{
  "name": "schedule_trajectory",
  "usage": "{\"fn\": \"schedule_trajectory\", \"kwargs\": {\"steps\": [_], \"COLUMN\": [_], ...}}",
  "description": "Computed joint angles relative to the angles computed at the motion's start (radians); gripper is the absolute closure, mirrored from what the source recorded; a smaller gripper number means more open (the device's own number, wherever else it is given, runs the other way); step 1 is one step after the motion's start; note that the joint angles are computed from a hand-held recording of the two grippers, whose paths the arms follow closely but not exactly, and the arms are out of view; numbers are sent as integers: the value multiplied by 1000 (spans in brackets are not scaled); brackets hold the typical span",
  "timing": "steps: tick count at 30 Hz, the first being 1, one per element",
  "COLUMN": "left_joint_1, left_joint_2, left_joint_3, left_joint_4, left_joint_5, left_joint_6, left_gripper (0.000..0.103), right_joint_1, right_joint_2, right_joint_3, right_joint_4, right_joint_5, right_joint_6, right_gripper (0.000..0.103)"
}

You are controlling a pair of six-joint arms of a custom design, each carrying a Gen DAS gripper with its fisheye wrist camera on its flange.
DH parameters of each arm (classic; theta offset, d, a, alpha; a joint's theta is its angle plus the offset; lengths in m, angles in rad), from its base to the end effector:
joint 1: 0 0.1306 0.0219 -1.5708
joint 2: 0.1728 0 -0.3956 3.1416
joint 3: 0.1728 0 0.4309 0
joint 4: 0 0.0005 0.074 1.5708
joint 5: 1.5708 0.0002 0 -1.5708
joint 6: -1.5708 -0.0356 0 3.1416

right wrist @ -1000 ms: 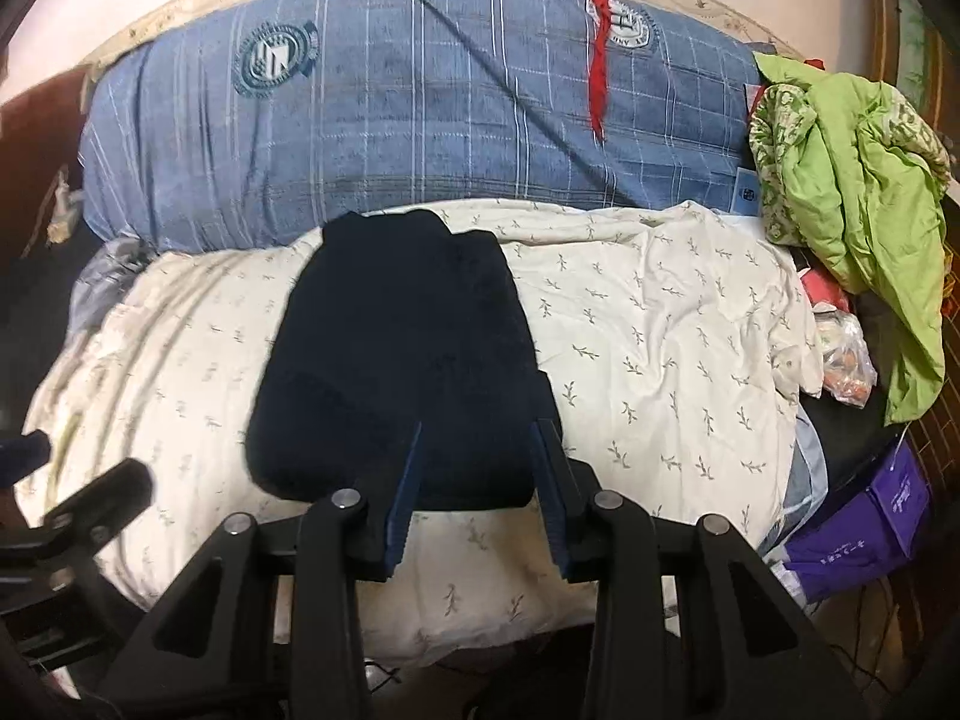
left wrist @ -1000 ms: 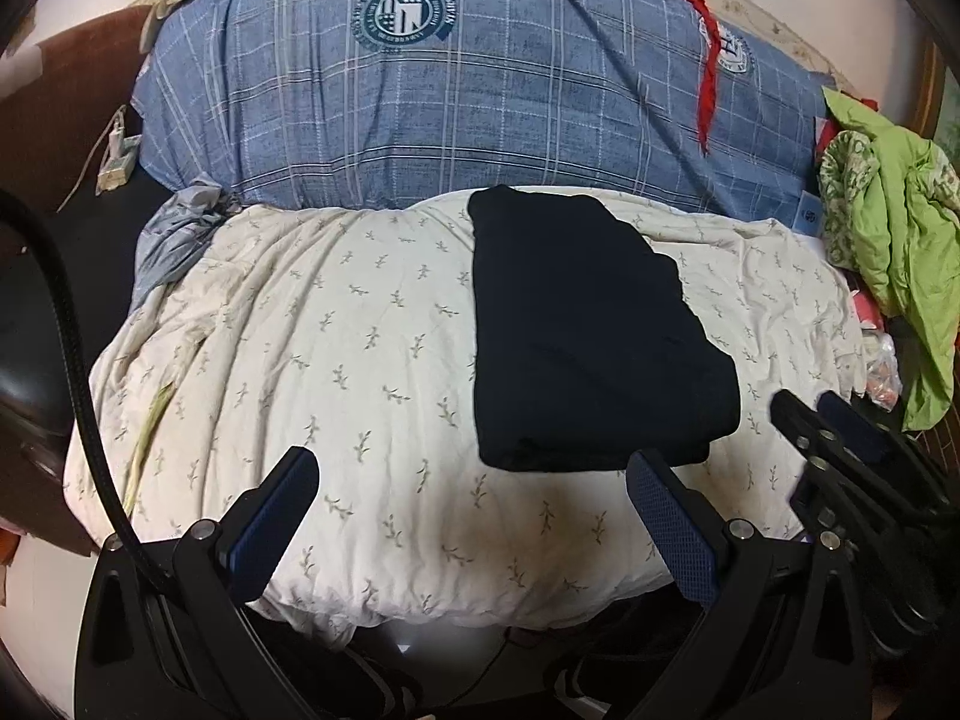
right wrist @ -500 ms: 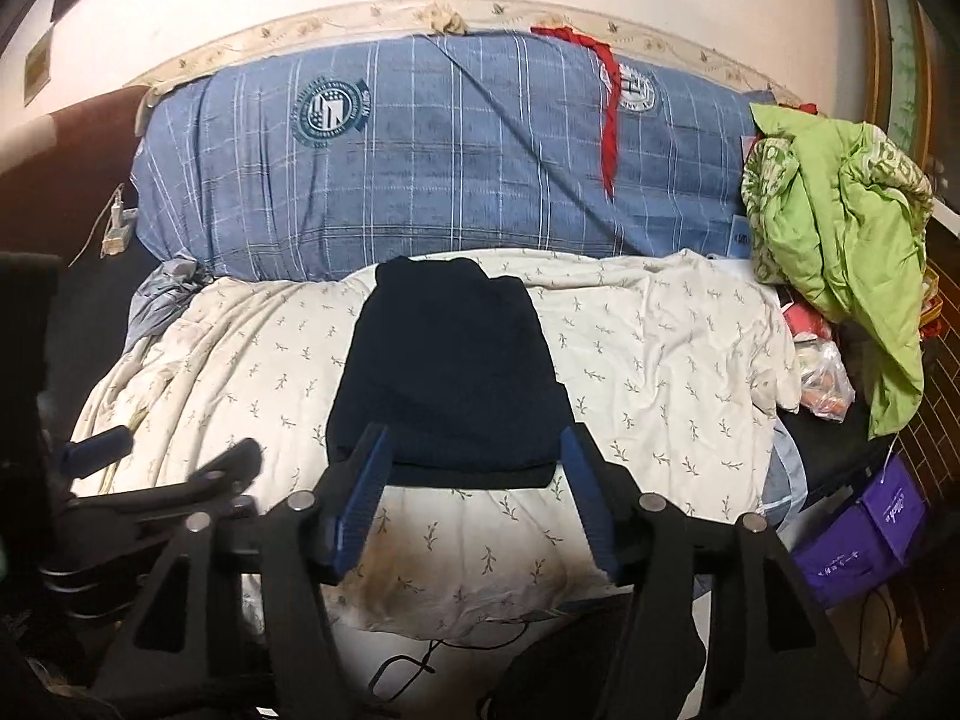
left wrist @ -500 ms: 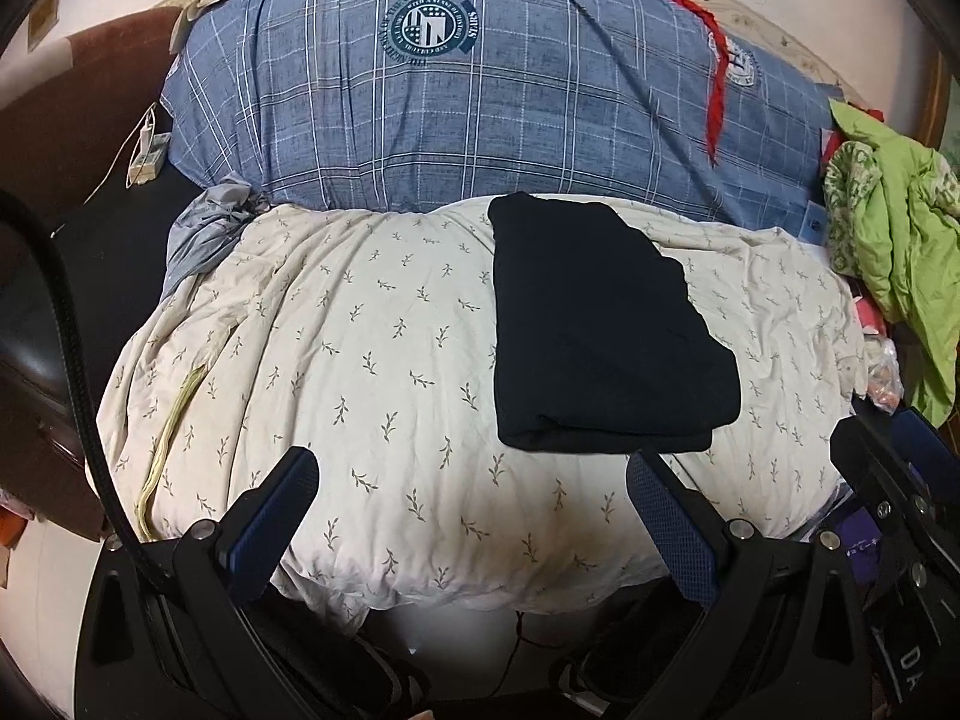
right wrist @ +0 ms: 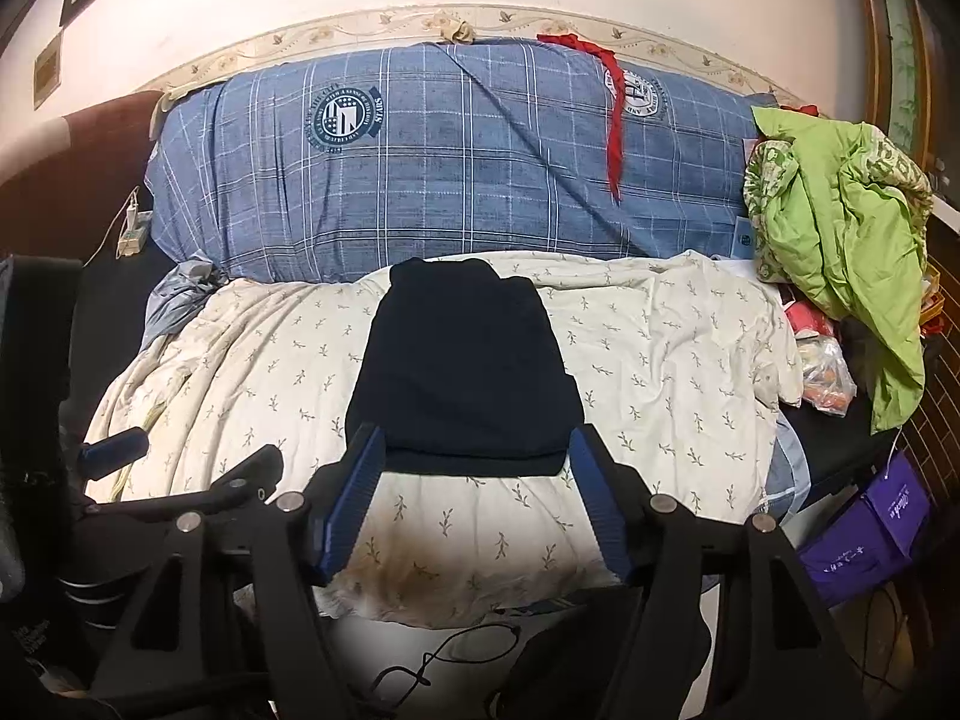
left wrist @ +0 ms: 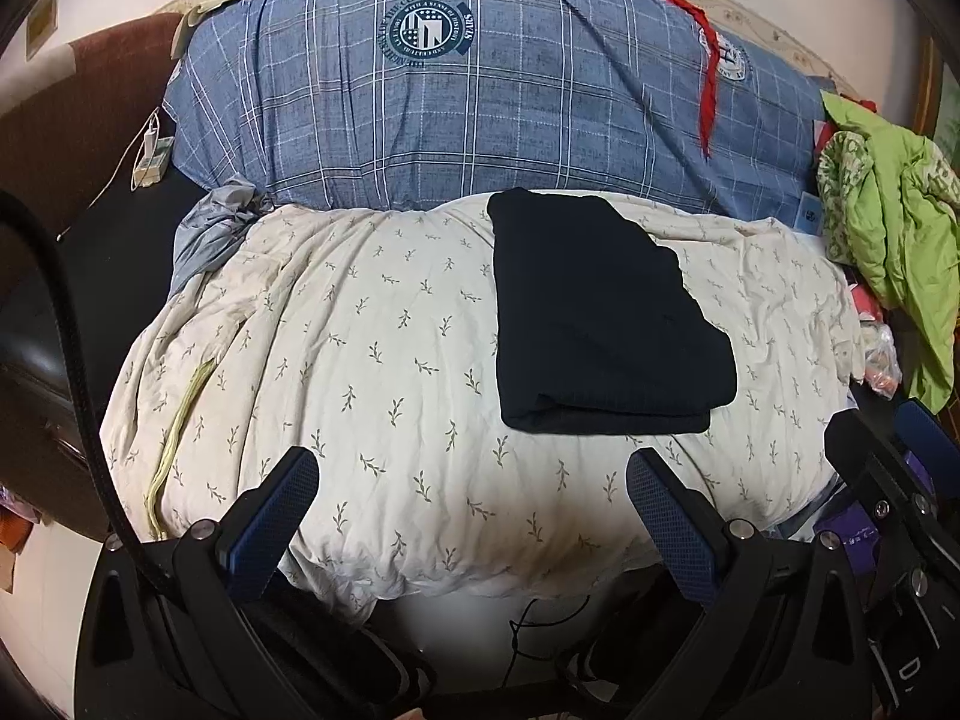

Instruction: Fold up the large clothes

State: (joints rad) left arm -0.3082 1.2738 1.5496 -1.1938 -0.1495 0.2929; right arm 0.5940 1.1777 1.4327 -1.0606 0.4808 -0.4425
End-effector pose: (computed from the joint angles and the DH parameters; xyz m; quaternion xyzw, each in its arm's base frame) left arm 0.4338 -0.1330 0.5536 -0.0167 0.9447 -0.0271 0.3263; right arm 0.3620 0.2240 0.5491 0.0205 0.9052 -0.0123 0.4244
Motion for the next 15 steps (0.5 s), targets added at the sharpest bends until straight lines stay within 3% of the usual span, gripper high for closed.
{"fn": "schedule_trajectory", "kwargs": {"steps": [15], "left_joint_1": [-8], "left_joint_2": [0], "left_joint_3": [-1], "left_joint_4": [1], "left_joint_5": [16], "left_joint_6": [-20], "left_gripper": [1], "right_joint_1": [-16], "right_joint_2": [-10], "right_joint_3": [-11], "right_joint_4": [-30], "right_joint_5": [0], "right_joint_6": [-29], "right_gripper": [35]}}
